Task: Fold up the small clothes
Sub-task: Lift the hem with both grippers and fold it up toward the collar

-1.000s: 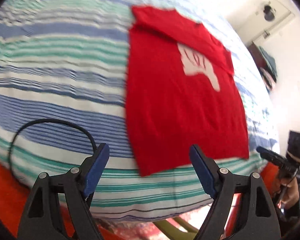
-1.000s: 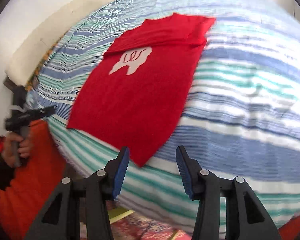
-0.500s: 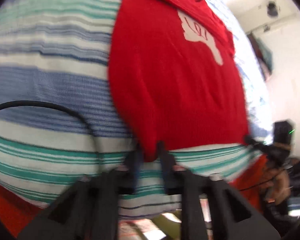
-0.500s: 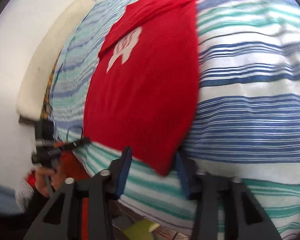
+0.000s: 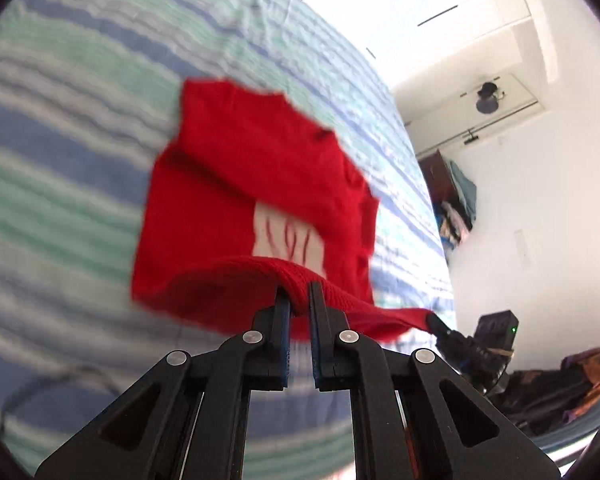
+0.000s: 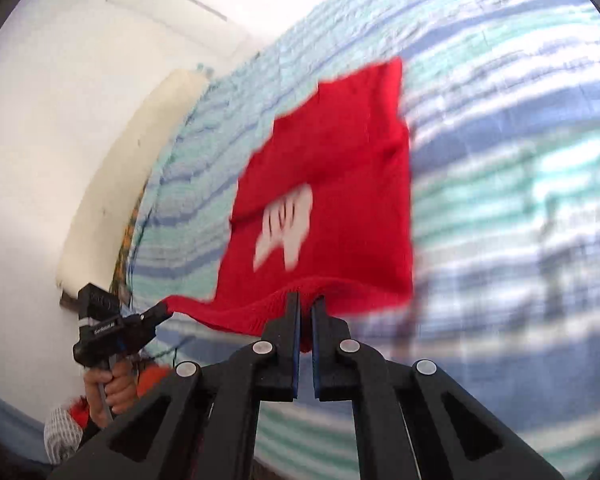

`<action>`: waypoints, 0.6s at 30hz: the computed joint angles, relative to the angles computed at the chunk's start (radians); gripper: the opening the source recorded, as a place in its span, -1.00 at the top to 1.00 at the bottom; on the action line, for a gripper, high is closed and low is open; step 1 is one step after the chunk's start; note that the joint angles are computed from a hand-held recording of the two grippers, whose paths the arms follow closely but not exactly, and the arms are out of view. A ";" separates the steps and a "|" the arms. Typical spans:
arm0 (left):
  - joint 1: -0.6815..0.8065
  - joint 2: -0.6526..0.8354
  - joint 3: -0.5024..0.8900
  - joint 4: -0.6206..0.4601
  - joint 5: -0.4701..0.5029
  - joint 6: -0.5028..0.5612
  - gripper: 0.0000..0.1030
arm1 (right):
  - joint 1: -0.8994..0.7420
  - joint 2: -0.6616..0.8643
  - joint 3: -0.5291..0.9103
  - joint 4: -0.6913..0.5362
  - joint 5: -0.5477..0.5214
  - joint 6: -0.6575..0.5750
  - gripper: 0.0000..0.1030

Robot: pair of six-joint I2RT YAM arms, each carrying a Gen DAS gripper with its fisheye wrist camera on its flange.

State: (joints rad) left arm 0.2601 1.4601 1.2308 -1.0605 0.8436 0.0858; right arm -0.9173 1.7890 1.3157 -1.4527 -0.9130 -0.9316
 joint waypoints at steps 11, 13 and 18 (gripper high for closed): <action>-0.227 0.653 0.689 0.198 -0.215 -0.310 0.88 | 0.388 0.314 0.460 0.618 0.025 0.847 0.91; -0.241 0.777 0.831 0.169 -0.251 -0.325 0.88 | 0.431 0.414 0.586 0.629 0.068 0.892 0.91; -0.229 0.942 0.998 0.168 -0.309 -0.384 0.90 | 0.511 0.669 0.926 0.568 0.150 0.927 0.91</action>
State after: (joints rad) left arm 0.0309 2.4025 2.2290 -0.8927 0.5345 -0.2979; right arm -0.4065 2.4576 2.2417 -0.8850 -0.7632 -0.0041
